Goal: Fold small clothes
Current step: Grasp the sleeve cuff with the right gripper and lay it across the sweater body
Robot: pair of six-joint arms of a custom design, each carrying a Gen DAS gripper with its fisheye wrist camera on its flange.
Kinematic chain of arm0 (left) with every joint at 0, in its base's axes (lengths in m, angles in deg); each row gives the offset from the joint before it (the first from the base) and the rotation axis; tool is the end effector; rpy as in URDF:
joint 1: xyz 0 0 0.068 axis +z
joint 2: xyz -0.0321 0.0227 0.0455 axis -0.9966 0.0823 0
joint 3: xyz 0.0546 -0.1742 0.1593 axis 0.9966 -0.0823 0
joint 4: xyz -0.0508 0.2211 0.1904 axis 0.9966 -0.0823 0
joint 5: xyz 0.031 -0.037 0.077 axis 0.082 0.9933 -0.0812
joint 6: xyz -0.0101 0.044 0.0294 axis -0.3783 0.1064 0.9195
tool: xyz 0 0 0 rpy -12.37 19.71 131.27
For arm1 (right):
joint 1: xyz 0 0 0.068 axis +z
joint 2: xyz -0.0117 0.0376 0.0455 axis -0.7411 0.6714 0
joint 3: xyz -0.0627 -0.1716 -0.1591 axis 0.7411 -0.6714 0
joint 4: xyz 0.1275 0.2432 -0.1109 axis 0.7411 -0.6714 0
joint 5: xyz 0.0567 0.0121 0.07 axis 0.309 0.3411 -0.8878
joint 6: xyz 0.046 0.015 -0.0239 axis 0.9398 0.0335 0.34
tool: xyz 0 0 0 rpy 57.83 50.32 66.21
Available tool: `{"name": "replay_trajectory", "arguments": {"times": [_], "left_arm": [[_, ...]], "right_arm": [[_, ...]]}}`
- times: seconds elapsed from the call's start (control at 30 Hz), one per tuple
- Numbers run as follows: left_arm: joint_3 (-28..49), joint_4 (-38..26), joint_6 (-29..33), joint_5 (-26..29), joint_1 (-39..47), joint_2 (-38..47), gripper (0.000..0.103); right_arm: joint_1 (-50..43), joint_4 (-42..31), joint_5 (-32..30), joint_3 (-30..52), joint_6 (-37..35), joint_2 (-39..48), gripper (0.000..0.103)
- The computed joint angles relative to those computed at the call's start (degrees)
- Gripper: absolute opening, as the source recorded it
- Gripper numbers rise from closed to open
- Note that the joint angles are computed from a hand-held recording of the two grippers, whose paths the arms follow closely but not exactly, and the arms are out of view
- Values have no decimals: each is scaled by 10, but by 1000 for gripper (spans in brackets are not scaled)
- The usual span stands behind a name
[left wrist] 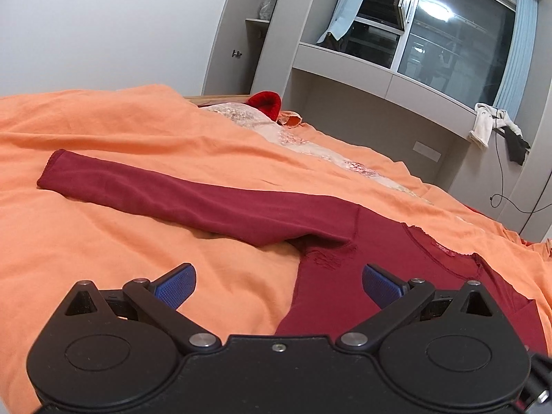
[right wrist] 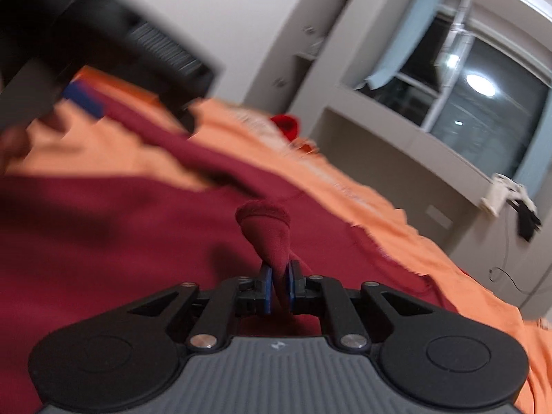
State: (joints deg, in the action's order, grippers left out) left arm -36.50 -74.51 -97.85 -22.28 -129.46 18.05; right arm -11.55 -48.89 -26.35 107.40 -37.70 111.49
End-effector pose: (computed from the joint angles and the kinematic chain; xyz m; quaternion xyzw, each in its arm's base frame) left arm 0.2044 -0.1637 0.1832 -0.1979 0.8398 -0.0293 0.5047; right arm 0.2386 0.1630 0.1530 -0.3422 0.7683 -0.0509 0.5385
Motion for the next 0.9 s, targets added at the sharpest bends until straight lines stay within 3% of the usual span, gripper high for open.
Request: {"name": "replay_trajectory", "arguments": {"times": [0.07, 0.2, 0.23, 0.43, 0.57, 0.67, 0.77, 0.9], "left_arm": [[-1, 7, 4, 5, 0, 2, 102], [-1, 21, 14, 12, -6, 10, 102], [-2, 26, 19, 15, -7, 14, 102], [7, 76, 54, 53, -9, 57, 102], [34, 108, 80, 79, -7, 121, 102], [71, 98, 76, 89, -4, 182, 102], [105, 69, 68, 74, -13, 230, 102], [121, 43, 99, 56, -31, 247, 102]], "right_arm": [[17, -19, -3, 3, -6, 0, 18], [31, -73, -31, -27, -22, -66, 52], [31, -80, -38, -32, -23, -78, 56], [-18, -203, -71, -134, -25, -314, 87], [-96, -295, -89, -176, -15, -462, 90], [-190, -343, -132, -196, 14, -546, 97], [-262, -360, -135, -223, 26, -616, 102], [-323, -311, -109, -234, 17, -585, 102]]}}
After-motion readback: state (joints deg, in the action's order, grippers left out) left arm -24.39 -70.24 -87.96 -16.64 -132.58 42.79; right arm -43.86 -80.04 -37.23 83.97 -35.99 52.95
